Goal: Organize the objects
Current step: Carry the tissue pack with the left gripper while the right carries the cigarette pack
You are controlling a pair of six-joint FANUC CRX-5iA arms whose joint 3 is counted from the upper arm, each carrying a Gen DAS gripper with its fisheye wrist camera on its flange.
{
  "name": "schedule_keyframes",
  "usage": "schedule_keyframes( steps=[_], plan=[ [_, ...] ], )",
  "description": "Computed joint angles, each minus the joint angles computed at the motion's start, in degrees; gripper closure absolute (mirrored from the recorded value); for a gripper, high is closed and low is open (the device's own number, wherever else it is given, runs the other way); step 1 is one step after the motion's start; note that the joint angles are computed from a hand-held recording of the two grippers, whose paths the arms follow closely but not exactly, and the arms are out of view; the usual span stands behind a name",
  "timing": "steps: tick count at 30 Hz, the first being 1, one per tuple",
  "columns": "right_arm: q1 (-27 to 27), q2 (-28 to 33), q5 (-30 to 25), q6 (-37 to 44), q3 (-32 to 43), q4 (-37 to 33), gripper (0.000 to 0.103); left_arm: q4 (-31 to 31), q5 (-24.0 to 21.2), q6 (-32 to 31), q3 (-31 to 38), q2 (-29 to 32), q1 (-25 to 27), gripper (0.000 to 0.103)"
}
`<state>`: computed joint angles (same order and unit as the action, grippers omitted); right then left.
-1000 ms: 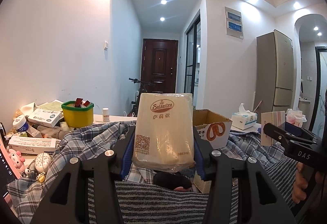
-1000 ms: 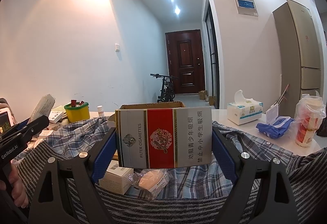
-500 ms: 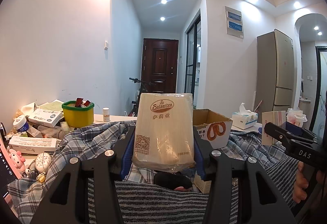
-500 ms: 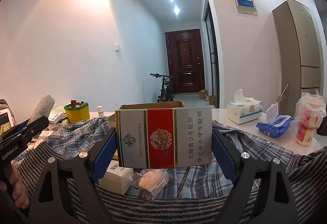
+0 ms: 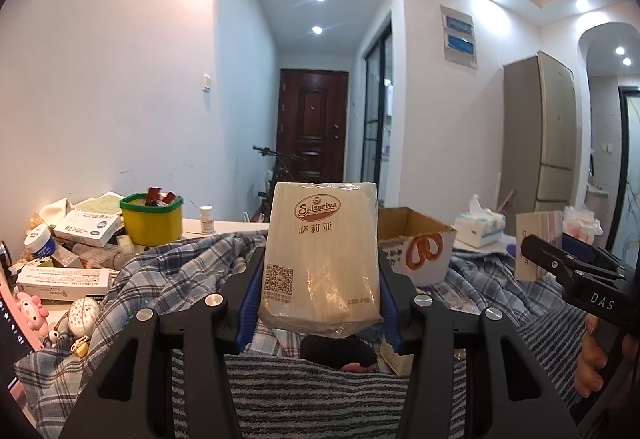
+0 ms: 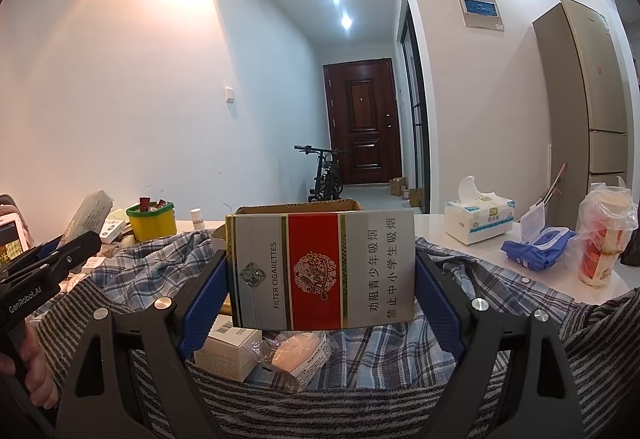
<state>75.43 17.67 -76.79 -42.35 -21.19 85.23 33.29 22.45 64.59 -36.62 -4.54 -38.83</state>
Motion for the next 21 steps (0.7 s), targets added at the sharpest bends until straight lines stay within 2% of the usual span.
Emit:
schedule_keyframes(
  steps=[3,7,9,12,13,16,19,21],
  plan=[
    [-0.3,-0.18,1.63,1.1,0.08,0.32,0.016,4.31,-2.69,-5.57,1.46,1.04,-1.03,0.052],
    [0.7,1.54,-1.87,3.75,2.0,0.52,0.016,1.79,-6.19,-5.47,3.86,0.98,-0.78,0.052],
    [1.0,1.85,-3.02,5.17,3.03,0.56,0.016,-0.92,-7.19,-3.35,5.02,0.54,-0.44,0.052],
    [0.59,0.17,-1.78,7.05,3.38,0.87,0.016,-11.13,-10.48,5.93,8.37,-0.74,1.49,0.052],
    [0.32,-0.66,-1.3,7.31,3.19,1.5,0.016,-12.77,-10.76,7.33,9.28,-1.06,1.65,0.052],
    [-0.35,-1.82,-3.81,10.12,4.4,3.9,0.016,-6.8,-8.43,2.06,10.27,-1.36,0.06,0.052],
    [-0.78,-1.69,-8.1,15.71,9.13,4.28,0.016,-8.35,-10.95,4.75,14.55,-1.32,0.62,0.052],
    [-1.5,-2.83,-7.43,17.61,10.95,5.38,0.016,-5.34,-10.44,1.75,16.19,-0.89,0.07,0.052]
  ],
)
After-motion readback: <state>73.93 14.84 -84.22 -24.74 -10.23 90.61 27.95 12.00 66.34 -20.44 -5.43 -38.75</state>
